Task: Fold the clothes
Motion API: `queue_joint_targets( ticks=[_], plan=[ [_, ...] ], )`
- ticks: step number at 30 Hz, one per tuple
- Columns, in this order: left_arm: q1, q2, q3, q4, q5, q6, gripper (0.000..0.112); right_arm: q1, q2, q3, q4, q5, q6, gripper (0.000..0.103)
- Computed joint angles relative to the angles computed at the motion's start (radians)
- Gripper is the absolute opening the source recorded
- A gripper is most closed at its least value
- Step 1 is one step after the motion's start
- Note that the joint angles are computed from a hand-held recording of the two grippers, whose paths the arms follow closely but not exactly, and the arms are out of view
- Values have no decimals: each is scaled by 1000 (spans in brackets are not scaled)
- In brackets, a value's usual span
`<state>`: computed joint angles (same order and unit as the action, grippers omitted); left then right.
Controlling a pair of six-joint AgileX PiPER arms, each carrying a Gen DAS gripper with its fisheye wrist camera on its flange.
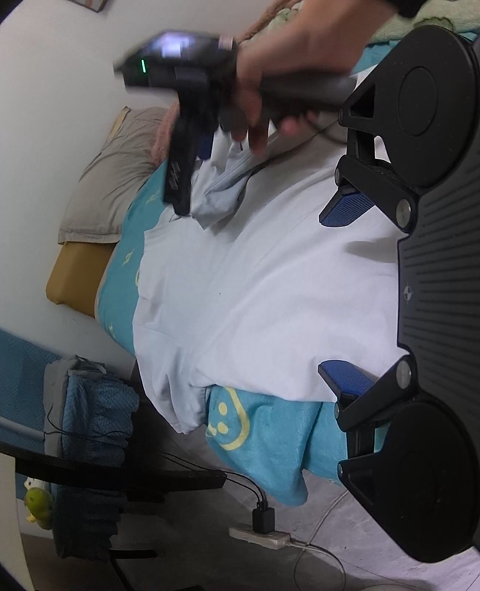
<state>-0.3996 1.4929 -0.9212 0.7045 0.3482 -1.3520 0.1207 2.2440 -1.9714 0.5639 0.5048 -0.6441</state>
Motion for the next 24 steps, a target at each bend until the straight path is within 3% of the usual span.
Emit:
queue_joint_targets(
  ticks=[5, 8, 11, 14, 17, 21, 24],
  plan=[
    [-87, -24, -7, 107, 90, -89, 81, -146, -360, 372, 217, 68, -109, 93],
    [-156, -34, -19, 139, 154, -117, 81, -291, -563, 524, 221, 185, -96, 93],
    [-240, -36, -39, 138, 223, -117, 81, -509, -718, 652, 341, 346, -199, 93],
    [-347, -12, -81, 145, 311, -106, 81, -732, -776, 717, 459, 544, -318, 93],
    [-451, 27, -138, 145, 401, -78, 81, -888, -800, 767, 521, 618, -377, 93],
    [-551, 135, -267, 74, 479, -8, 80, -989, -766, 763, 571, 628, -399, 93],
    [-604, 215, -378, -3, 485, 38, 77, -1028, -724, 749, 601, 617, -387, 93]
  ],
)
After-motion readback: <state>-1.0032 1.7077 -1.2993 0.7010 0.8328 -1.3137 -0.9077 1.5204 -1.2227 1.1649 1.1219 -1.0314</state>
